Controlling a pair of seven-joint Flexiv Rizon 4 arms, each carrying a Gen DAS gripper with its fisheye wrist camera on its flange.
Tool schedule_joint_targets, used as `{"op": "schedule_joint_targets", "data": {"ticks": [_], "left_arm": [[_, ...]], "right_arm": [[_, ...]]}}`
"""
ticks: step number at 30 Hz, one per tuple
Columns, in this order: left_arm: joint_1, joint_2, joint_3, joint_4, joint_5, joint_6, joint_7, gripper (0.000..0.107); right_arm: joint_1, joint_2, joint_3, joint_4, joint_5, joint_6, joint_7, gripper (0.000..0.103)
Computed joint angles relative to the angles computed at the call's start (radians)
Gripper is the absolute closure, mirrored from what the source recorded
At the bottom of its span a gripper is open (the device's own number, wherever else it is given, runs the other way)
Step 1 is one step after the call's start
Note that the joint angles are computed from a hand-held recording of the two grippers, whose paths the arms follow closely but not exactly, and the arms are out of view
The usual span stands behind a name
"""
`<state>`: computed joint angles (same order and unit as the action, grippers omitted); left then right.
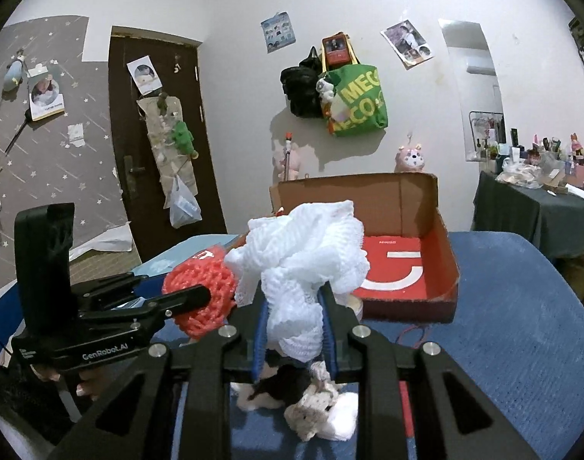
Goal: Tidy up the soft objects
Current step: 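Grasp the orange mesh puff with the left tool while the right tool grasps the white puff, then carry both puffs into the red-lined box and open both tools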
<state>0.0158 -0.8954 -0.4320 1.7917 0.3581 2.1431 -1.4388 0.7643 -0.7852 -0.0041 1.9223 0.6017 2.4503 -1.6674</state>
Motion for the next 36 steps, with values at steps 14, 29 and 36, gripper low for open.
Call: {"op": "schedule_joint_targets", "data": {"ticks": [14, 29, 36], "left_arm": [[0.011, -0.008, -0.034, -0.062, -0.003, -0.055, 0.025, 0.073], [0.051, -0.121, -0.205, -0.304, -0.086, -0.329, 0.265, 0.073], [-0.04, -0.178, -0.156, -0.518, -0.241, -0.557, 0.392, 0.073]], "right_arm": [[-0.005, 0.011, -0.039, -0.051, 0.015, -0.061, -0.041, 0.078], [0.026, -0.013, -0.222, -0.193, 0.029, -0.299, -0.07, 0.078], [0.03, -0.051, -0.343, -0.277, -0.057, -0.496, 0.018, 0.078]]}}
